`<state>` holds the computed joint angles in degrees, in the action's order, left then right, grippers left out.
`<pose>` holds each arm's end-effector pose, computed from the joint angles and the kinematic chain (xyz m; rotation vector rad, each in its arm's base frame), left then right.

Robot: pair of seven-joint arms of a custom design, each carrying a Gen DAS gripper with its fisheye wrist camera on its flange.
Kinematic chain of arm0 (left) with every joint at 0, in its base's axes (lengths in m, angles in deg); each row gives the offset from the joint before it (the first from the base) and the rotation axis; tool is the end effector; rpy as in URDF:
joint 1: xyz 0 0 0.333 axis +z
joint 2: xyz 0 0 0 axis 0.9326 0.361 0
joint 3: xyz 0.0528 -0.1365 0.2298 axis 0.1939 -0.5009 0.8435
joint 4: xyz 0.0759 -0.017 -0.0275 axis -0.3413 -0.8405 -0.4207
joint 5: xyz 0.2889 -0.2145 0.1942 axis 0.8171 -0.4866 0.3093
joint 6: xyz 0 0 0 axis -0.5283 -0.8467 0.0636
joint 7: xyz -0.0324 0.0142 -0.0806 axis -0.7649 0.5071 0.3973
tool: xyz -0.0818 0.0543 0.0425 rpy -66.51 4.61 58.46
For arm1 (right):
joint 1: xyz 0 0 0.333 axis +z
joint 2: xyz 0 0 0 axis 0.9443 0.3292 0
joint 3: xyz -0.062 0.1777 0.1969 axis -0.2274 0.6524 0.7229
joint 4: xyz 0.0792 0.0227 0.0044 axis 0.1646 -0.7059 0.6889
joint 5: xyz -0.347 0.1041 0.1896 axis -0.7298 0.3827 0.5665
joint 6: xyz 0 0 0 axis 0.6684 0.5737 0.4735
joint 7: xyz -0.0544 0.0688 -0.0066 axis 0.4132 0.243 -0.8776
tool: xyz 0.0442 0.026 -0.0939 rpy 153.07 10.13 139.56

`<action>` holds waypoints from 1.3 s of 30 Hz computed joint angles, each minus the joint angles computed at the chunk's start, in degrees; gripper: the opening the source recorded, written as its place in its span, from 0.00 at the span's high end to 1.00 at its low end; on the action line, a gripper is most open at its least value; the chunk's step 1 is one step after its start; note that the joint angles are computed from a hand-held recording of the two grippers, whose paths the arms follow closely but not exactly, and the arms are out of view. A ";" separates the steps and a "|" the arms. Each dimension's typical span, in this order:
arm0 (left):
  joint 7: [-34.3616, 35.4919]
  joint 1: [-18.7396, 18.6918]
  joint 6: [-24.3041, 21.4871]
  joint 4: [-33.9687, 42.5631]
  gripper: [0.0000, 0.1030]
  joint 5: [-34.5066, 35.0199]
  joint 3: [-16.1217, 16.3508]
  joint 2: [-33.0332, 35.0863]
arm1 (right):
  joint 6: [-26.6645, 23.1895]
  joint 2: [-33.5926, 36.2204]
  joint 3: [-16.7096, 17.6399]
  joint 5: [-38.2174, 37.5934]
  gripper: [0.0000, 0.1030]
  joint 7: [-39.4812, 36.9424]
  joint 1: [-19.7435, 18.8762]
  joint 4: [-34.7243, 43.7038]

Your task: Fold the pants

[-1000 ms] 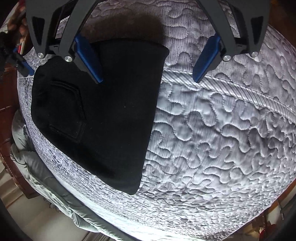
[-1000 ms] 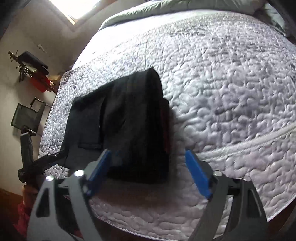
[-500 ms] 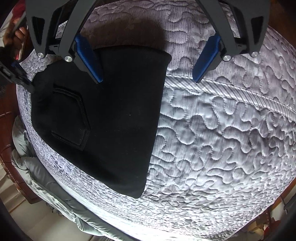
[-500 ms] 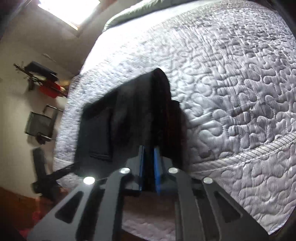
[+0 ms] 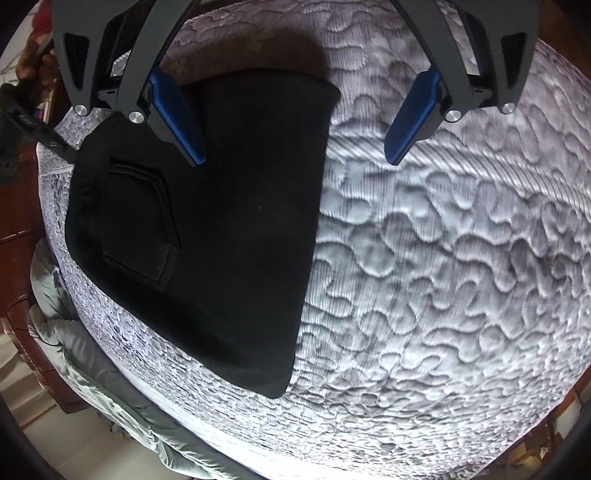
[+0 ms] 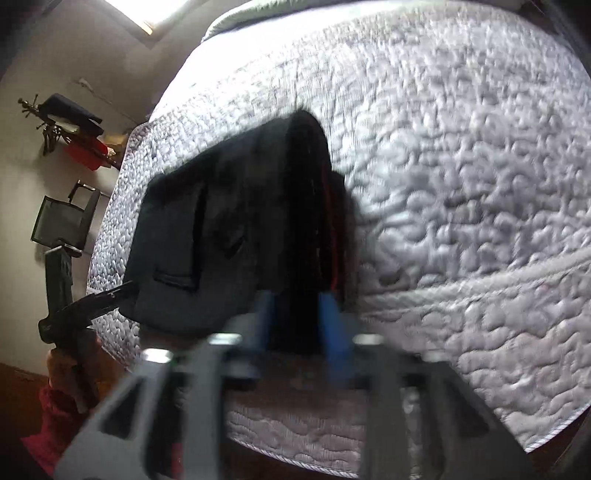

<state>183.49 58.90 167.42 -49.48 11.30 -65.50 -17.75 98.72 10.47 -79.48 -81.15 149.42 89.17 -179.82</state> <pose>0.6038 -0.2683 0.4202 1.7210 -2.3799 0.5813 0.4124 0.1878 0.4847 -1.3553 2.2084 -0.0710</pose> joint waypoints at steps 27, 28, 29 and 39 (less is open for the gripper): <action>5.97 -1.25 -7.19 13.03 0.31 -2.87 -2.53 10.26 | 12.20 10.47 -8.52 31.18 0.36 -23.00 8.22 0.04; 6.27 -0.87 -6.40 11.74 0.40 -3.52 -2.59 9.22 | 12.33 10.31 -8.11 31.48 0.44 -23.04 7.97 -0.01; 6.68 -0.67 -5.67 10.82 0.44 -4.18 -2.74 8.50 | 12.93 9.72 -7.82 31.93 0.53 -23.62 8.02 -0.33; 10.14 2.35 -0.06 3.68 0.70 -16.55 -3.40 2.47 | 17.83 4.00 -5.36 28.25 0.68 -21.77 7.98 -1.19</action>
